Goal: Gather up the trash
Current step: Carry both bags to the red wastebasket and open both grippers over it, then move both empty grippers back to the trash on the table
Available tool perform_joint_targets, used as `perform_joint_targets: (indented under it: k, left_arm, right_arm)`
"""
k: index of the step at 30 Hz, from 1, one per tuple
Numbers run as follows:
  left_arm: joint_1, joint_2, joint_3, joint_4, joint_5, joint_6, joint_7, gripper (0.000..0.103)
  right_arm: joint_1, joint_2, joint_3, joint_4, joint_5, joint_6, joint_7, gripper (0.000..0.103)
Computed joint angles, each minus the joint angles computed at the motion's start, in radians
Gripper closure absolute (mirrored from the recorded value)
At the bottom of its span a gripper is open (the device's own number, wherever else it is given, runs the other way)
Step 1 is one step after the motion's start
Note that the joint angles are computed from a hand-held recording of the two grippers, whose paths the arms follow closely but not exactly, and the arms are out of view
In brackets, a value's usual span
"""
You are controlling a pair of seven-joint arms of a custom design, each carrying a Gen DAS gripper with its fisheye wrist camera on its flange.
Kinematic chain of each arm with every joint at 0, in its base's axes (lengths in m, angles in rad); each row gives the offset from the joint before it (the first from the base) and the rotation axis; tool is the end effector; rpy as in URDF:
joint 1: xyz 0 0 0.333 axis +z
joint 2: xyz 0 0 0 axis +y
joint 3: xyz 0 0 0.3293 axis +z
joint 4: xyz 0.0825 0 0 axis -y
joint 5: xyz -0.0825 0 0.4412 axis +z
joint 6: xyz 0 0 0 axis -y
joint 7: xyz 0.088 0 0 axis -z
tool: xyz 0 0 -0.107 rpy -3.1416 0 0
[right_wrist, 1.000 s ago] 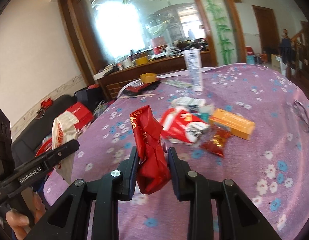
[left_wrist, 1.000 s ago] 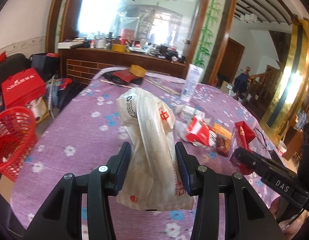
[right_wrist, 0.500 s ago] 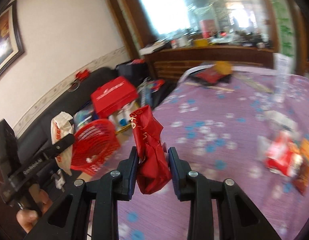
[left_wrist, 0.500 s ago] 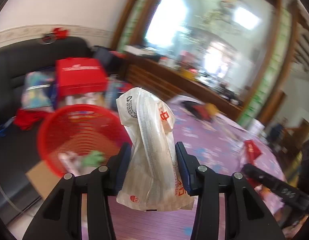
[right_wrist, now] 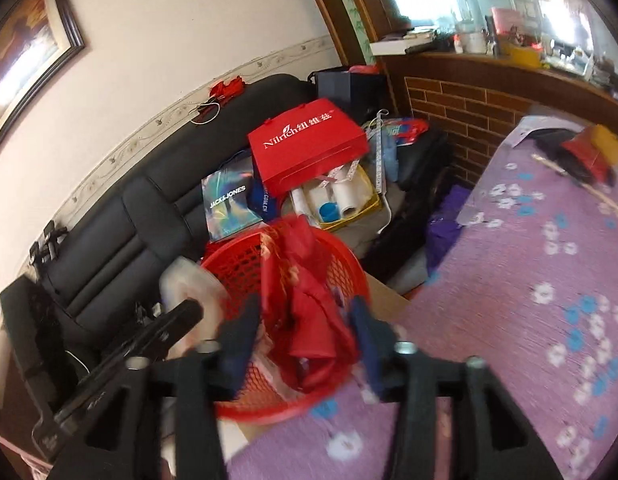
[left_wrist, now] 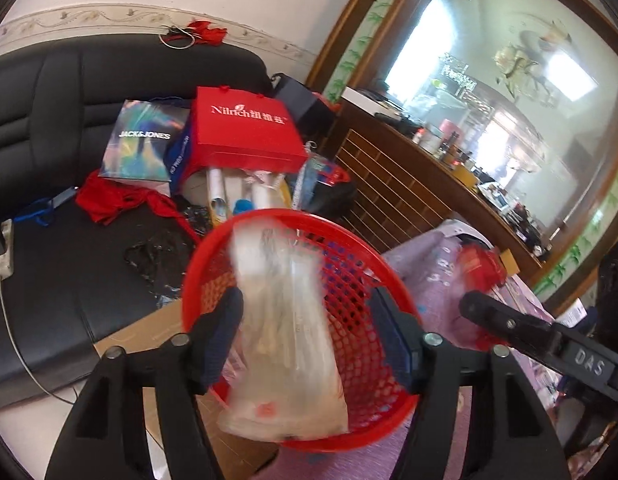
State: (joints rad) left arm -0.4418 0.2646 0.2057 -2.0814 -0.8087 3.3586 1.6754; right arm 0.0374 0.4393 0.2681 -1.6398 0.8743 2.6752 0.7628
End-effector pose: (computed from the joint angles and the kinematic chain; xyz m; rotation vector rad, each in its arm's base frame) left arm 0.6514 -0.0828 0.3809 -2.0924 1.2377 -1.1151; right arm 0.7457 0.1815 0.4121 -1.8653 1.2782 -0.1235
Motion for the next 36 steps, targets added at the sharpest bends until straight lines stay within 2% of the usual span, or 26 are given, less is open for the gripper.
perform_joint_targets:
  k: [1,3,4,5,8,11,16,17,19,21,24,28,29,30,31,33,34,36]
  left_arm:
    - [-0.006,0.012,0.020,0.012,0.043,-0.013,-0.036,0.038]
    - [0.005,0.018,0.008,0.022,0.028,-0.021,-0.015,0.038]
    - [0.030,0.014,-0.021,0.018,0.044,-0.017,-0.027,0.038]
    - [0.091,0.011,-0.082,0.015,0.079,-0.013,-0.048,0.038]
    - [0.209,0.005,-0.215,0.007,0.164,-0.002,-0.093,0.038]
    - [0.211,0.002,-0.241,0.010,0.216,-0.009,-0.101,0.038]
    - [0.128,-0.005,-0.212,0.024,0.292,-0.043,-0.089,0.038]
    - [0.117,-0.008,-0.220,0.023,0.307,-0.043,-0.089,0.038]
    - [0.140,-0.011,-0.266,0.023,0.335,-0.048,-0.094,0.038]
    - [0.128,-0.010,-0.279,0.026,0.357,-0.059,-0.100,0.038]
    - [0.020,-0.008,-0.210,0.038,0.388,-0.088,-0.121,0.038]
    - [-0.069,-0.002,-0.160,0.055,0.463,-0.120,-0.159,0.038]
    - [-0.110,0.003,-0.130,0.065,0.489,-0.131,-0.170,0.037]
    - [-0.119,0.008,-0.129,0.073,0.512,-0.140,-0.181,0.037]
    - [-0.096,0.014,-0.163,0.086,0.534,-0.154,-0.183,0.037]
    - [0.008,0.037,-0.300,0.125,0.525,-0.193,-0.133,0.037]
    - [0.032,0.047,-0.336,0.140,0.530,-0.206,-0.127,0.037]
    - [0.048,0.065,-0.372,0.163,0.550,-0.222,-0.125,0.037]
  right_arm:
    - [-0.004,0.016,0.001,0.018,0.004,-0.016,0.008,0.044]
    - [-0.015,0.016,0.007,0.015,0.023,-0.027,0.003,0.044]
    - [-0.028,0.005,0.013,-0.002,0.050,-0.014,-0.021,0.044]
    - [-0.032,-0.005,0.012,-0.015,0.062,-0.010,-0.030,0.044]
    - [-0.057,-0.050,0.000,-0.071,0.127,-0.015,-0.066,0.044]
    - [-0.070,-0.110,-0.033,-0.144,0.190,-0.012,-0.099,0.044]
    - [-0.076,-0.208,-0.097,-0.255,0.327,-0.017,-0.174,0.044]
    - [-0.076,-0.231,-0.112,-0.281,0.351,-0.023,-0.190,0.044]
    - [-0.065,-0.272,-0.147,-0.331,0.356,-0.018,-0.204,0.044]
    - [-0.049,-0.306,-0.177,-0.373,0.369,0.000,-0.228,0.044]
    - [-0.039,-0.381,-0.227,-0.462,0.428,0.039,-0.314,0.044]
    - [-0.038,-0.463,-0.302,-0.560,0.516,0.076,-0.400,0.044]
    - [-0.042,-0.480,-0.321,-0.581,0.542,0.082,-0.418,0.044]
    - [-0.050,-0.497,-0.342,-0.601,0.563,0.091,-0.426,0.044]
    - [-0.059,-0.510,-0.362,-0.618,0.582,0.104,-0.431,0.044]
    - [-0.078,-0.511,-0.389,-0.631,0.588,0.151,-0.413,0.044]
    - [-0.090,-0.503,-0.401,-0.633,0.575,0.185,-0.378,0.044]
    - [-0.116,-0.483,-0.422,-0.626,0.555,0.190,-0.317,0.044]
